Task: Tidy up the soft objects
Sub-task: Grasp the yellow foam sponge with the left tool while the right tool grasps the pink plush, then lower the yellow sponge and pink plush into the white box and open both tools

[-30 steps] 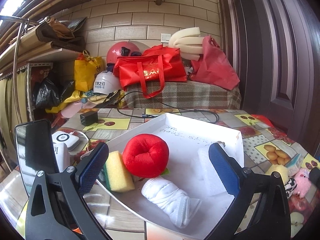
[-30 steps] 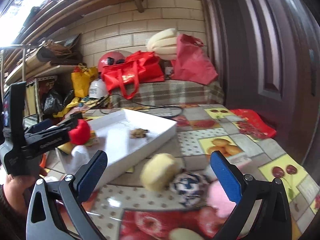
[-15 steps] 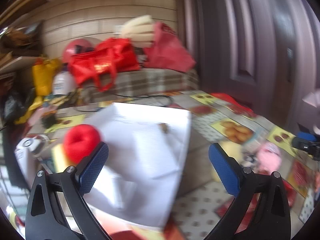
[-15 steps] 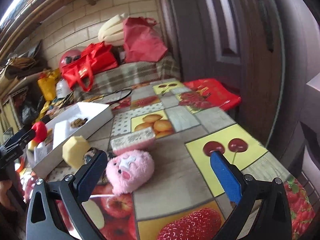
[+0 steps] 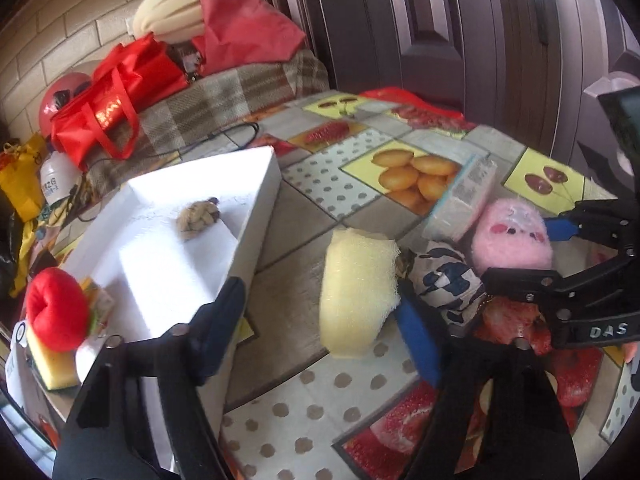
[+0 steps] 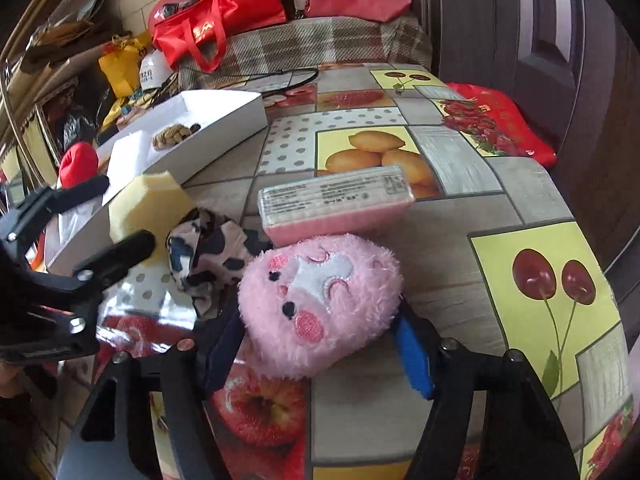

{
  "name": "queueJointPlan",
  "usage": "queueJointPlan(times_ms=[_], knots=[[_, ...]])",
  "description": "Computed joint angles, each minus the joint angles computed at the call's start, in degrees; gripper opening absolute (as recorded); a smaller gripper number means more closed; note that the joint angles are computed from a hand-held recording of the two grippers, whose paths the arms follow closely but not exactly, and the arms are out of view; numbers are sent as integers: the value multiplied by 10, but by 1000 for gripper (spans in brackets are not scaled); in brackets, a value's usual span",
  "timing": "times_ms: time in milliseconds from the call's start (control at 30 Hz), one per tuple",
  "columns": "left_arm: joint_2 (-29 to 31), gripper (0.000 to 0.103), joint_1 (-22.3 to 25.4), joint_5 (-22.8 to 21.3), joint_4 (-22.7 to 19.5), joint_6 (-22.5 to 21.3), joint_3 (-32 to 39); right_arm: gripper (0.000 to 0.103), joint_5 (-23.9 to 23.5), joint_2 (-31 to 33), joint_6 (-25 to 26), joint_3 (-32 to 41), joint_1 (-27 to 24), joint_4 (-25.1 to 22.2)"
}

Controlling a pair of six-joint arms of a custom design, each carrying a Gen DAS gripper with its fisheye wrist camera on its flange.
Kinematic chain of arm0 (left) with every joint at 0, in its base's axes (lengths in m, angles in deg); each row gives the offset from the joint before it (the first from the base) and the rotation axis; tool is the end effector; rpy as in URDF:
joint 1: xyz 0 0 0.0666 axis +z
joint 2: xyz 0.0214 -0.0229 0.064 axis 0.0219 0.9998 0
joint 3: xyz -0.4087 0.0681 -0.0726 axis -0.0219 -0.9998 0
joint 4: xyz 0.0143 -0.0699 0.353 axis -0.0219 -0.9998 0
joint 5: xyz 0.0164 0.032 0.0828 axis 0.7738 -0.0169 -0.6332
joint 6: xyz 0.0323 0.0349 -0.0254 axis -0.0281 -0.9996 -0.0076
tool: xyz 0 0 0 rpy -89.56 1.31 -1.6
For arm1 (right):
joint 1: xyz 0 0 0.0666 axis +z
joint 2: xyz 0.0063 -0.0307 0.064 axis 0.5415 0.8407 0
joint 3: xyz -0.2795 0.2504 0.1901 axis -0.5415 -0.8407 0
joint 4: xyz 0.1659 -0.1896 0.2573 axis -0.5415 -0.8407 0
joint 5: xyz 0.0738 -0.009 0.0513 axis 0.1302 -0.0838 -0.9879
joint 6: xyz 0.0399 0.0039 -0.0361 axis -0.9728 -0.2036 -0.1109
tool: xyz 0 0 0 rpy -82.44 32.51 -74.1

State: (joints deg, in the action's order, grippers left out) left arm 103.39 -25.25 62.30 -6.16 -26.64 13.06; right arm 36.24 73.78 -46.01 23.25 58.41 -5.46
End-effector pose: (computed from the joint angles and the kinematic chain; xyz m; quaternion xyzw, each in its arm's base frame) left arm 0.4301 -0.1968 0.4526 0.0313 0.9044 0.0869 0.4166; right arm 0.4739 0.2324 0.4360 -0.2699 0.8887 0.1293 0.3474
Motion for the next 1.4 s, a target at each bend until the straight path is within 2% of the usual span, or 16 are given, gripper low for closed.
queueJointPlan(times_ms=[67, 100, 133, 200, 300, 433, 500, 667, 1167, 1400], knots=[[14, 45, 3, 19, -19, -2, 15, 65, -8, -4, -1, -3, -1, 5], [17, 28, 6, 25, -24, -4, 18, 64, -10, -5, -2, -5, -2, 9], [14, 24, 7, 33, -18, -5, 14, 63, -9, -14, -7, -16, -4, 26], [-10, 24, 6, 30, 26, -4, -13, 63, -14, -30, -19, -37, -7, 66], [-49, 24, -1, 11, 107, -11, -59, 63, -15, -78, -34, -99, -11, 157], [-102, 24, -21, -46, 232, -31, -128, 63, 34, -122, -9, -160, 9, 263], [-116, 24, -26, -67, 255, -29, -143, 63, 51, -130, 6, -173, 20, 285], [-133, 24, -13, -65, 249, -5, -150, 63, 61, -128, 9, -171, 41, 290], [-164, 24, 9, -90, 239, -16, -176, 63, 80, -118, 9, -165, 65, 298], [-191, 24, 50, -97, 228, -16, -197, 63, 82, -111, 13, -161, 76, 298]])
